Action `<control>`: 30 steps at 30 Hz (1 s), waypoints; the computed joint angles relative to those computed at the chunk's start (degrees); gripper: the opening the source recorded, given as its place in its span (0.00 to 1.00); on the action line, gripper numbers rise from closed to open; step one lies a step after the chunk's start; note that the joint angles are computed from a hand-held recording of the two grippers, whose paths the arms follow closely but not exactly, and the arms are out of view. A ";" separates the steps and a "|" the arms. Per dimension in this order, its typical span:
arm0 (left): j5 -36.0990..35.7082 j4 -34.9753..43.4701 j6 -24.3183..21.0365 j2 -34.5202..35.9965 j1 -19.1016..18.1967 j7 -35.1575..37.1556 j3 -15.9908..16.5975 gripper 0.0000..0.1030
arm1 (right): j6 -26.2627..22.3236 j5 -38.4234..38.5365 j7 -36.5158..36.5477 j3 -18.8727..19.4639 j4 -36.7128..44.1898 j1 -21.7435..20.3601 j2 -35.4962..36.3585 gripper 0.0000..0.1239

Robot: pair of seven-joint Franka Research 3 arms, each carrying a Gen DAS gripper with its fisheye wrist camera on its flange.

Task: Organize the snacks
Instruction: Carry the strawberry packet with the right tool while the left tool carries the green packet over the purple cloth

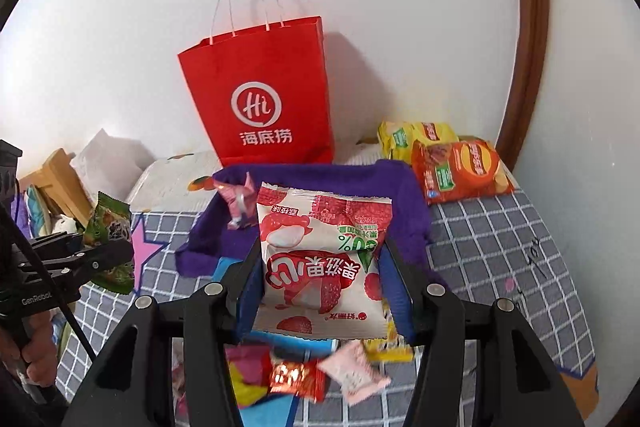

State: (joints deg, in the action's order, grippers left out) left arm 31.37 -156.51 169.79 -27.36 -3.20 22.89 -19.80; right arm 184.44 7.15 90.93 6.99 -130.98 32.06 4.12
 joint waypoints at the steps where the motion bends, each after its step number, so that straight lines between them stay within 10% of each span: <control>1: 0.41 0.82 0.10 1.06 0.70 0.29 0.07 0.41 | -0.54 1.09 -1.41 1.29 1.76 -1.23 1.28 0.43; 16: 10.61 11.37 4.79 15.40 7.89 -3.24 1.75 0.40 | -5.96 7.08 -9.97 2.65 19.18 -3.16 13.95 0.43; 27: 15.74 14.94 9.32 24.13 6.03 -6.26 7.90 0.41 | -12.80 7.65 -10.59 1.45 31.31 -3.25 22.95 0.43; 30: 7.43 13.98 12.63 26.33 3.84 1.16 10.39 0.41 | -15.15 7.36 -10.67 1.25 34.73 -3.38 25.31 0.43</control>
